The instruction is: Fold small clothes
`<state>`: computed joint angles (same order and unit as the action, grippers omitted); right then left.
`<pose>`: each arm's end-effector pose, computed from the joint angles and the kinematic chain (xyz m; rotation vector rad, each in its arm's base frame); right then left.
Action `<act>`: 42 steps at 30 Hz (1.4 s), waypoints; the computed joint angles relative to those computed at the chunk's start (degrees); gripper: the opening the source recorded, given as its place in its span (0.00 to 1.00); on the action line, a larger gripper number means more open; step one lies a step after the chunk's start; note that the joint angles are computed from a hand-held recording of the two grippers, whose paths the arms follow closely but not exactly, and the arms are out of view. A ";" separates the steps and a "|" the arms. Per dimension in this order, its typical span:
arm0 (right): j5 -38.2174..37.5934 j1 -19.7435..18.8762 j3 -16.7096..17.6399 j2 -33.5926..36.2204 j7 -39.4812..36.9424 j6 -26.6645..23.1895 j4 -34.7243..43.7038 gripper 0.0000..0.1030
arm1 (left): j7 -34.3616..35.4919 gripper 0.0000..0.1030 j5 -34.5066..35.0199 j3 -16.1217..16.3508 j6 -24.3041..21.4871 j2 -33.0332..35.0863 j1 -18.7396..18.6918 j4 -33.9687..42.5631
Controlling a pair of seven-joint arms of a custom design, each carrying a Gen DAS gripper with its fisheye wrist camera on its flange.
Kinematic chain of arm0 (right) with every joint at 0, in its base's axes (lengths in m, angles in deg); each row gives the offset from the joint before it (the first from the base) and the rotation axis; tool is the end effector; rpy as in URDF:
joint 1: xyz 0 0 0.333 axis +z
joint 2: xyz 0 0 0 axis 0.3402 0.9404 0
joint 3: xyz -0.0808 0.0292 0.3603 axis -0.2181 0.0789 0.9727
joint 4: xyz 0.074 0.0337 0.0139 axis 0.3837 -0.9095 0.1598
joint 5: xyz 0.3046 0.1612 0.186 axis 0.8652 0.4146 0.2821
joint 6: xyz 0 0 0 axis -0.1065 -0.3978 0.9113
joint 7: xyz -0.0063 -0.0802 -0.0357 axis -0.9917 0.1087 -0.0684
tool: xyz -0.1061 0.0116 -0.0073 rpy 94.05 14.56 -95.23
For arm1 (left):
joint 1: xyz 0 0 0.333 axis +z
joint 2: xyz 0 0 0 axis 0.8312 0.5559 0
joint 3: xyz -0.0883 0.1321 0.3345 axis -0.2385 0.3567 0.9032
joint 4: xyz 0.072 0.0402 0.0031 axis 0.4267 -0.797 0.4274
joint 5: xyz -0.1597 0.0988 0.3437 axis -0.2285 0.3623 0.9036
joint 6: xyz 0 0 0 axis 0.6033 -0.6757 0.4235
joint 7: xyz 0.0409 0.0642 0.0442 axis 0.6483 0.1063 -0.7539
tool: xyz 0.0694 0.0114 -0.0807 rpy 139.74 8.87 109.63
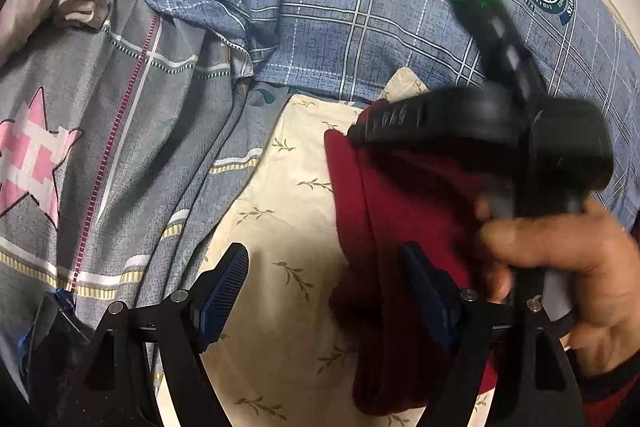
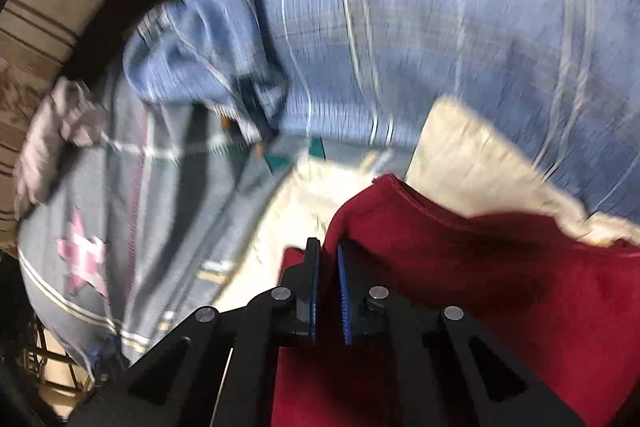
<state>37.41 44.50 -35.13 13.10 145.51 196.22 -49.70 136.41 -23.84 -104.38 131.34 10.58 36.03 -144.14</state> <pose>0.4446 0.3152 0.4532 -1.6702 1.9960 -0.2645 0.3637 -0.2957 0.4948 -1.7481 2.2035 -0.9488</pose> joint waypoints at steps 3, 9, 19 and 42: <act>-0.82 0.02 -0.16 -0.19 0.86 3.05 -1.38 0.19 | -0.12 0.75 -0.25 0.06 0.19 0.13 -0.18 0.06; -10.34 -5.71 4.03 -10.82 11.45 3.76 -7.88 0.45 | -1.62 0.75 1.39 -0.84 0.15 0.15 0.68 0.08; -15.98 -7.80 3.88 -5.37 17.50 -0.55 -5.44 0.39 | -3.56 0.76 3.67 -1.31 0.08 0.90 1.41 0.44; -10.86 -11.43 1.67 -37.81 20.04 -25.33 -27.54 0.45 | -5.14 0.77 4.19 -1.50 0.53 1.52 1.54 0.52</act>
